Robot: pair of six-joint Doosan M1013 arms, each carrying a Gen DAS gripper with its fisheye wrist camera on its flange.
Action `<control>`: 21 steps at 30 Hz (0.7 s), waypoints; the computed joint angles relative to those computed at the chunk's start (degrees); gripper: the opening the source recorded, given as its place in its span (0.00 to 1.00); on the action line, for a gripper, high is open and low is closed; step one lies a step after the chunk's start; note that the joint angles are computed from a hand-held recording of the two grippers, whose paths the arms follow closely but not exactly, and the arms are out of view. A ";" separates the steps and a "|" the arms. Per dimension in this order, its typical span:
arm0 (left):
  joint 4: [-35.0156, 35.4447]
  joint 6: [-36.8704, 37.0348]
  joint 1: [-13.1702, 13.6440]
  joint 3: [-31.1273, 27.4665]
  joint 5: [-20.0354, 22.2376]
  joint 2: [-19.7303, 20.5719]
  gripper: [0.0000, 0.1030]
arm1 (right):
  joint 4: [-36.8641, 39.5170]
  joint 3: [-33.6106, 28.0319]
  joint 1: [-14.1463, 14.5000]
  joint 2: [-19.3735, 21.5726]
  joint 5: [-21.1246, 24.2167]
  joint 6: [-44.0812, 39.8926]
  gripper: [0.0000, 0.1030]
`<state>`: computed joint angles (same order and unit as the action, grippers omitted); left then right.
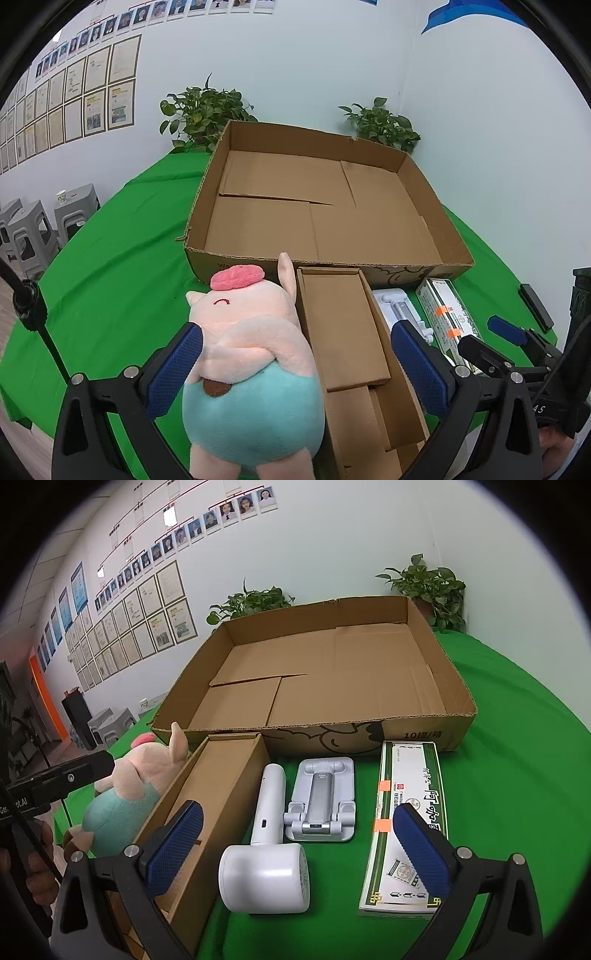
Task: Organize objects
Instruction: 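Move the left gripper toward the plush pig, then grasp the pink-and-teal plush pig with the left gripper and lift it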
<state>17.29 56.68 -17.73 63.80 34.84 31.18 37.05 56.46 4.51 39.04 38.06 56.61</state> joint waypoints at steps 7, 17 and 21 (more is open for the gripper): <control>-5.42 3.97 0.97 0.22 -0.98 -0.20 1.00 | -1.82 -0.87 0.13 0.17 0.59 0.80 0.99; -16.60 11.15 3.45 2.43 -2.17 -1.75 1.00 | -5.38 -3.88 1.25 0.74 1.48 -0.45 0.99; -27.79 18.36 5.48 4.33 -1.93 -2.47 1.00 | 0.92 -5.58 1.38 0.97 4.47 -10.72 0.99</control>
